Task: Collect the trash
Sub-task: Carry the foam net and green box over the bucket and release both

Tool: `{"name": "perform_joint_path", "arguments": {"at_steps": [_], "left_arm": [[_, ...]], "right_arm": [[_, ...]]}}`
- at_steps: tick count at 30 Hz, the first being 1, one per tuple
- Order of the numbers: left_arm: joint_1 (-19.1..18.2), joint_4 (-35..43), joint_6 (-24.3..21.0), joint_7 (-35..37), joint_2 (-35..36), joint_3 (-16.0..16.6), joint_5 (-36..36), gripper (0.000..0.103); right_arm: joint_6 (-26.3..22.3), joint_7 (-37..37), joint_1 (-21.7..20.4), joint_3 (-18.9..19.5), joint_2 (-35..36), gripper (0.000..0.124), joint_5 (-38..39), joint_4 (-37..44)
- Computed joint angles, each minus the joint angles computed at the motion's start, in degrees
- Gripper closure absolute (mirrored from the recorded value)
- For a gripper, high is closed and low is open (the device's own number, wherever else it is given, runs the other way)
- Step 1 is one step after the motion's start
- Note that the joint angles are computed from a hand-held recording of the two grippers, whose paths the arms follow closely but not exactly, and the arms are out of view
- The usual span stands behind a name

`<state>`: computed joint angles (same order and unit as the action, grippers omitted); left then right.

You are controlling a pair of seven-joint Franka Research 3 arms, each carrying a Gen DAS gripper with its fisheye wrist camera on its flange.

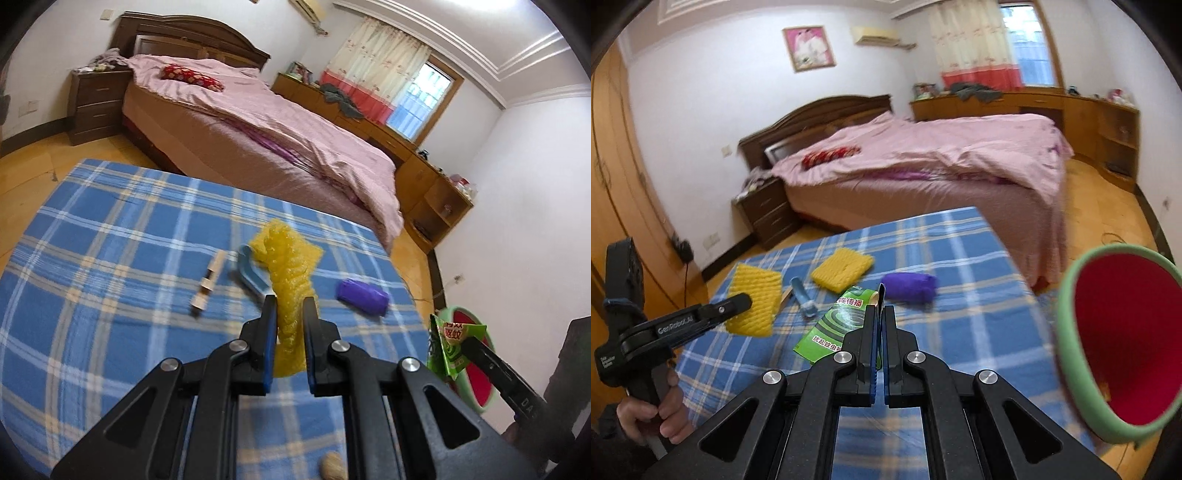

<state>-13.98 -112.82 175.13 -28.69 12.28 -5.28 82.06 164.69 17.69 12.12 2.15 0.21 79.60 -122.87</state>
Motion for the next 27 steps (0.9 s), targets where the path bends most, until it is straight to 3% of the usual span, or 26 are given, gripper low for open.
{"name": "perform_joint_path", "arguments": {"at_steps": [8, 15, 21, 27], "left_arm": [[-2.7, 2.6, -0.8, 7.6, 0.2, -2.2, -5.0, 0.091], [-4.6, 8.8, -0.9, 27.7, 5.7, -6.0, -22.0, 0.091], [-4.8, 18.7, -4.7, 47.0, 14.1, -12.4, -35.6, 0.091], [-7.1, 29.9, -8.9, 60.0, 22.6, -15.5, -44.1, 0.091]], "right_arm": [[2.7, -5.4, -1.6, -2.7, -5.9, 0.122, 8.6, -5.1], [5.0, -7.8, -4.4, -4.8, -7.5, 0.122, 13.7, -7.1], [6.4, -7.9, -7.8, -6.3, -7.2, 0.122, 16.5, -7.5], [8.1, -7.2, -10.3, -6.6, -5.3, 0.122, 17.6, -6.6]]}}
